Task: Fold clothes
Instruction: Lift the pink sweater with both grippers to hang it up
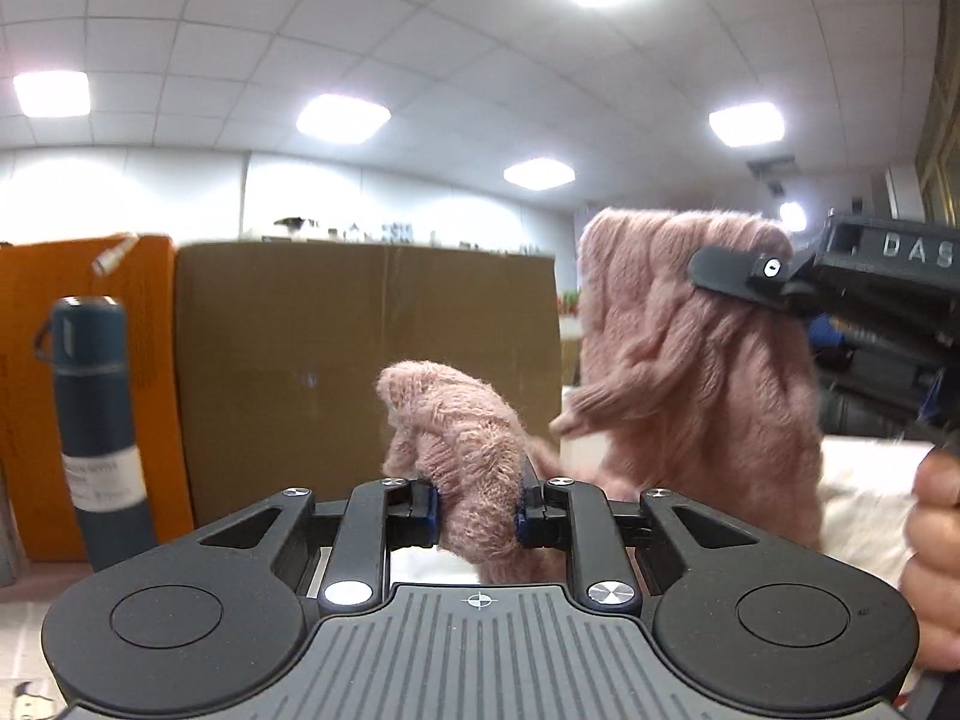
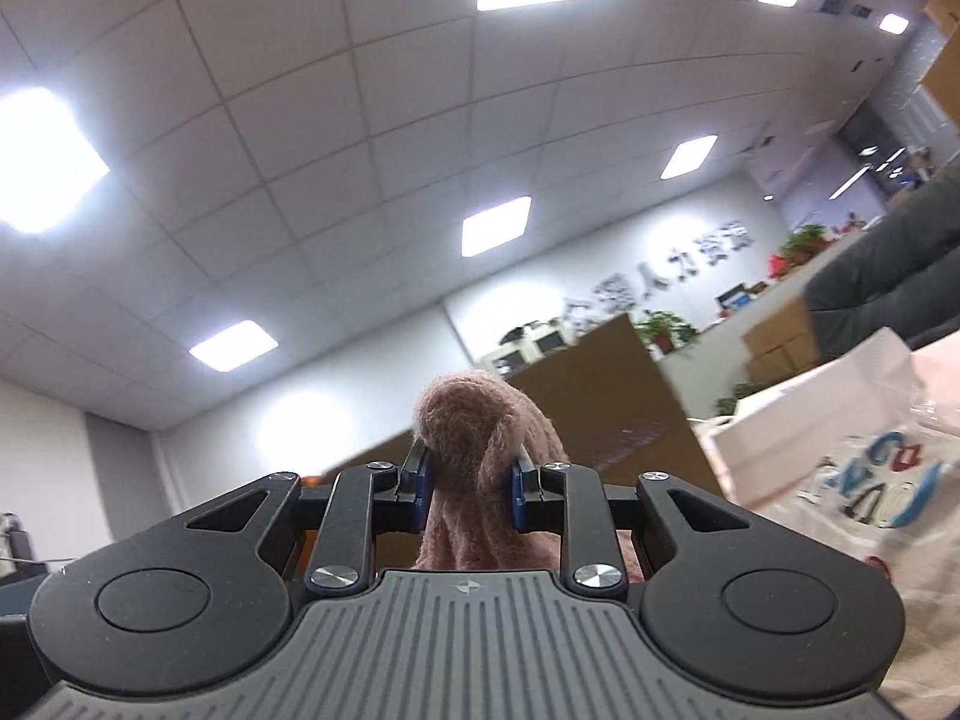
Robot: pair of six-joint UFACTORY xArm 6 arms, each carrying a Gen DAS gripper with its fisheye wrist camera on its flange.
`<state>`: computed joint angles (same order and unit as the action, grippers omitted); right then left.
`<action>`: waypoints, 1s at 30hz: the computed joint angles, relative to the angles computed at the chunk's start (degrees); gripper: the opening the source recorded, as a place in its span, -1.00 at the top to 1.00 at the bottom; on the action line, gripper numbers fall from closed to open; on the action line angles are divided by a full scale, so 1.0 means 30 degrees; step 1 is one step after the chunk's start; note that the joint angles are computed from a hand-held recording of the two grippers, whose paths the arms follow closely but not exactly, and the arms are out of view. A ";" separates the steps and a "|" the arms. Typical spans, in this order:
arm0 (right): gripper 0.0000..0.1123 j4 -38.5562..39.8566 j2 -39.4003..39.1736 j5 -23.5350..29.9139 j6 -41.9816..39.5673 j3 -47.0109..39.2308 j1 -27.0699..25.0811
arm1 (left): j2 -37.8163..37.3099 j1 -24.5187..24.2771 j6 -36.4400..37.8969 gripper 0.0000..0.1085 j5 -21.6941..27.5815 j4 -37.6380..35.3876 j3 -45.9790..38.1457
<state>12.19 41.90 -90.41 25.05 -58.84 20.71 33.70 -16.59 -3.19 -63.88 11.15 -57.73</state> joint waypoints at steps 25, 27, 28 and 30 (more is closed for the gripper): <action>0.63 -0.3050 -0.1126 0.5746 0.0251 -0.1672 0.5746 | -0.6876 1.1446 0.5201 0.64 -0.5990 -0.1378 1.1094; 0.64 -0.2671 -0.0810 0.7411 0.0189 -0.2022 0.5881 | -0.6396 1.2376 0.5160 0.64 -0.4918 -0.1263 1.1058; 0.64 -0.2404 -0.0782 0.8239 0.0111 -0.1981 0.5911 | -0.6332 1.2851 0.4832 0.64 -0.4102 -0.0928 1.1159; 0.64 -0.1780 -0.0873 0.9718 -0.0225 -0.1748 0.5953 | -0.6867 1.4628 0.3188 0.63 -0.1743 0.1306 1.1665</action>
<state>6.85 39.28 -61.25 24.38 -64.08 38.57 13.10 27.29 6.37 -69.11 15.06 -22.74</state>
